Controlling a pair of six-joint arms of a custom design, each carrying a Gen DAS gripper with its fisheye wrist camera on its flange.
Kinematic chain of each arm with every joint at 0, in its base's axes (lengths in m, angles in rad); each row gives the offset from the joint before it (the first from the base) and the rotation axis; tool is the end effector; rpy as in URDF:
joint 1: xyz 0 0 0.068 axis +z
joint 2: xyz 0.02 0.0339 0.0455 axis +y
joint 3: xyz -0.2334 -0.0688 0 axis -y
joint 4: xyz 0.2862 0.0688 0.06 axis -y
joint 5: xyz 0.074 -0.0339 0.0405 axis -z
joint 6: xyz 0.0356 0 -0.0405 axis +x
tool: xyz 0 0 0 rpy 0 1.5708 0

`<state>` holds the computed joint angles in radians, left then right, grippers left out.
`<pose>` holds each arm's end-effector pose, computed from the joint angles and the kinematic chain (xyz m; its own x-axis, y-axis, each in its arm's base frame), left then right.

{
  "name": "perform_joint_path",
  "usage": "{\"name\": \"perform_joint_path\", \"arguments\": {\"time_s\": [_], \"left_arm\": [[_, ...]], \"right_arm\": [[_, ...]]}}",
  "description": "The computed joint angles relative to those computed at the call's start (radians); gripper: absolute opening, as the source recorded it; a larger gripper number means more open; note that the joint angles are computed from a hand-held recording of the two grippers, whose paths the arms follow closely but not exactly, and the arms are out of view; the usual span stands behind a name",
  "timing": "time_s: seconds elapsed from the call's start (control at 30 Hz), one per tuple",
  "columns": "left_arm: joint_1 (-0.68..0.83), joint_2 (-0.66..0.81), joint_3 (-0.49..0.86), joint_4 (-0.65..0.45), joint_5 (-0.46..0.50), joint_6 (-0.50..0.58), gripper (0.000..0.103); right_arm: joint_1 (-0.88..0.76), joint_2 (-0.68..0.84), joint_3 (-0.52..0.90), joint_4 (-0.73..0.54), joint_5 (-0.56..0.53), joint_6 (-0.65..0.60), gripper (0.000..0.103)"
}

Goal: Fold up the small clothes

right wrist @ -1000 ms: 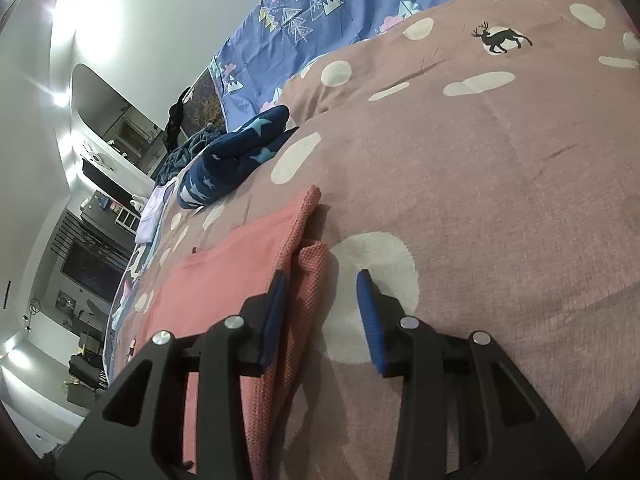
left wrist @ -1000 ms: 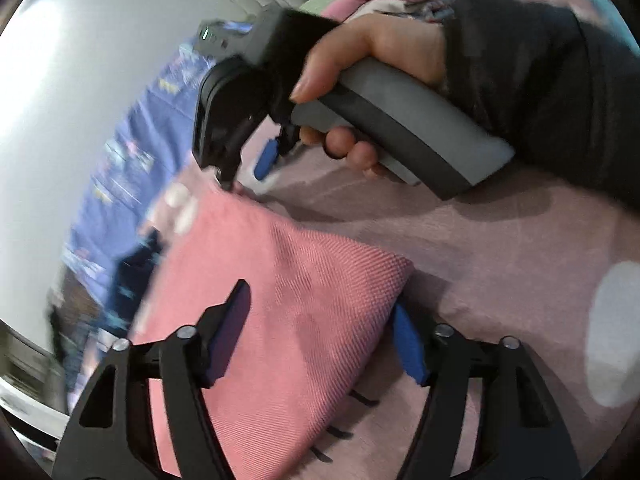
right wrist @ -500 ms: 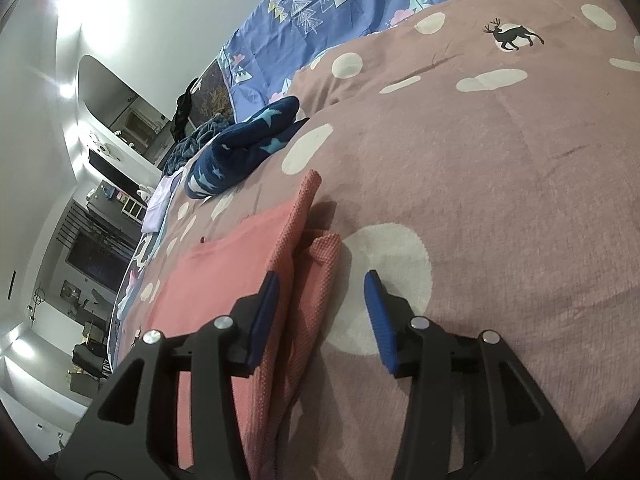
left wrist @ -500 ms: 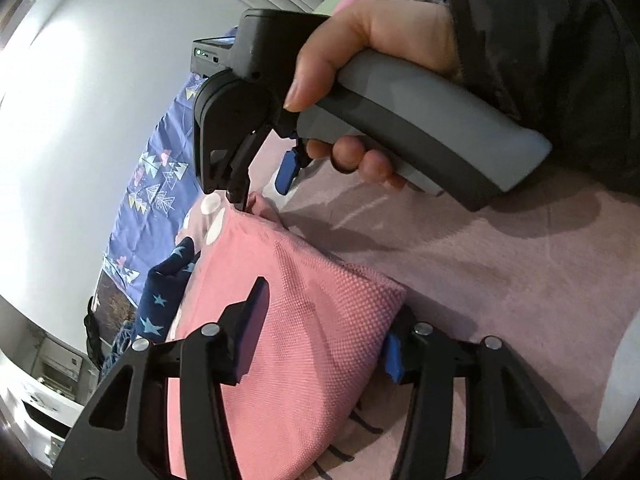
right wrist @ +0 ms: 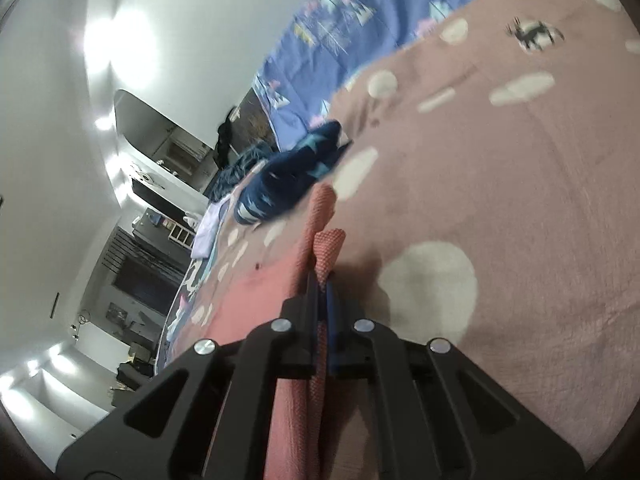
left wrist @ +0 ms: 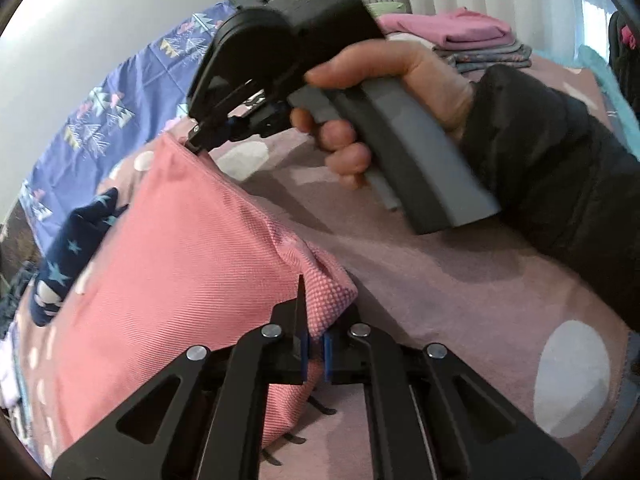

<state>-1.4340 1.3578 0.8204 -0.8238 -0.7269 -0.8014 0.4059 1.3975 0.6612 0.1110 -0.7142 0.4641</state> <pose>0.0600 -0.2624 0.1483 -0.6110 0.5025 -0.6117 0.4061 0.8622 0.3028 0.2792 0.1454 0.1366 -0.8328 0.0102 -0.5534 -0.4624 0.5367 0.7058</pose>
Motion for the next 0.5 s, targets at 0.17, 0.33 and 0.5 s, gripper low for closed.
{"name": "perform_joint_path", "arguments": {"time_s": [0.17, 0.33, 0.5], "left_arm": [[0.007, 0.031, -0.007, 0.036, 0.022, 0.0, 0.005], [0.02, 0.01, -0.034, 0.063, 0.025, 0.016, 0.005], [0.028, -0.009, -0.057, 0.096, 0.048, 0.025, 0.005]], "right_arm": [[-0.035, 0.128, 0.087, -0.092, -0.045, 0.009, 0.005], [-0.125, 0.101, 0.029, 0.029, -0.229, 0.125, 0.051], [0.044, 0.085, 0.136, -0.234, 0.077, -0.113, 0.059]]}}
